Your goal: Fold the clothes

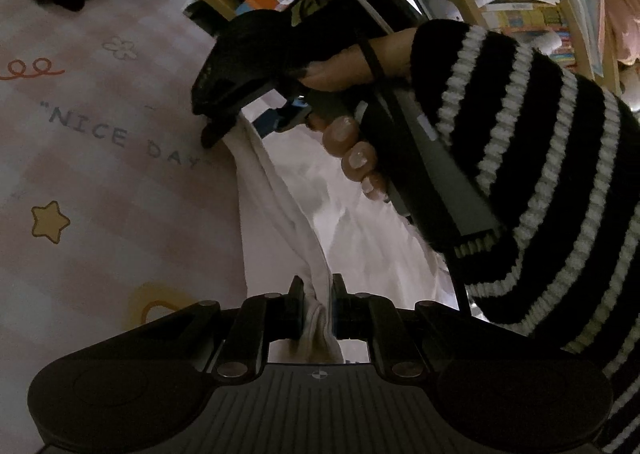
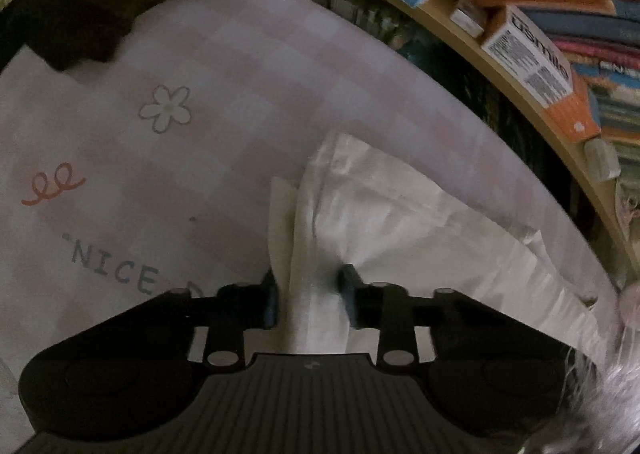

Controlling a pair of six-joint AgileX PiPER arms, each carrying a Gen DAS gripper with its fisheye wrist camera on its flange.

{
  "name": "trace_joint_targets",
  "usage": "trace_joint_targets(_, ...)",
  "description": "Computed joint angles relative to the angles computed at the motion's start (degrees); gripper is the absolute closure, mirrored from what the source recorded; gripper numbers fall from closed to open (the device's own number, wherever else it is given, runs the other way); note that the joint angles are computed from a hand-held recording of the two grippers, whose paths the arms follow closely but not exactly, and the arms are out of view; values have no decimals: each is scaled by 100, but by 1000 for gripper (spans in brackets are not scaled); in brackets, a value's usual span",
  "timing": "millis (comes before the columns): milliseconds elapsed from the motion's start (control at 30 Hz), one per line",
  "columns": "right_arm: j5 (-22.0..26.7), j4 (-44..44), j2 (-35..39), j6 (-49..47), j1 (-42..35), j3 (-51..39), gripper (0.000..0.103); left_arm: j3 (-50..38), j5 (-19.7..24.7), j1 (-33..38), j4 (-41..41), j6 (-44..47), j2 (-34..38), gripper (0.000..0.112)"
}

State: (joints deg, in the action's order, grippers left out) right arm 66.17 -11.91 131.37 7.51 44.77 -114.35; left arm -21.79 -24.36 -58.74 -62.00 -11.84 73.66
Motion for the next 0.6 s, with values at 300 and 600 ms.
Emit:
trace_joint_targets(300, -444, 105, -569, 43, -180, 659, 92, -111, -59, -119, -404, 482, -41, 102)
trace_joint_targets(600, -904, 268, -1141, 52, -385, 1305, 94, -154, -321, -373, -878, 878, -169, 102)
